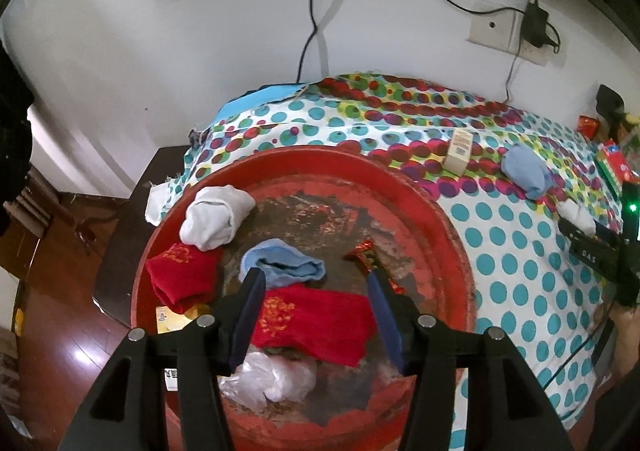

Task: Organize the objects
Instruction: 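Carry the white sock in the right tool into the tray and release it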

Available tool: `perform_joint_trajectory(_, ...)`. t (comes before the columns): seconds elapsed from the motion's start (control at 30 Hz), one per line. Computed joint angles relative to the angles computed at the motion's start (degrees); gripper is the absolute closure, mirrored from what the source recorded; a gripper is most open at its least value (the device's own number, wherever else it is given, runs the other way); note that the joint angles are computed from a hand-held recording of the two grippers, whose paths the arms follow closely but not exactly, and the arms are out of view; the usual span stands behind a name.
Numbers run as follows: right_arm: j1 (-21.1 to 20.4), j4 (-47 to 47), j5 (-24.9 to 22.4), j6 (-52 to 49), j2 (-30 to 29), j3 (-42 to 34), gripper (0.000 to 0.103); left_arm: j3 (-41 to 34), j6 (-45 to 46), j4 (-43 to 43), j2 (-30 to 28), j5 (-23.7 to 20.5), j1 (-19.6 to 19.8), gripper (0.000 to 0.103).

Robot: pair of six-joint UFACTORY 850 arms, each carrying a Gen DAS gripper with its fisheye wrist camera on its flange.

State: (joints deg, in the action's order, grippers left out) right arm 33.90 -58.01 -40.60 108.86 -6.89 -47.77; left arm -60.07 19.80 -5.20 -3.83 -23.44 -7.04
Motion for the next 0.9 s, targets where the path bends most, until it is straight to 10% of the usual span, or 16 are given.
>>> perform_joint_trajectory(0.27, 2.1, -1.59, -3.28, -3.55, -1.8, -2.02, 0.058, 0.74, -1.37, 2.05, 0.59, -0.15, -1.76, 0.048)
perform_joint_trajectory(0.9, 2.69, -1.37, -4.6, -3.7, -2.02, -2.87, 0.06, 1.34, -0.77, 3.51, 1.11, -0.36, -2.9, 0.048)
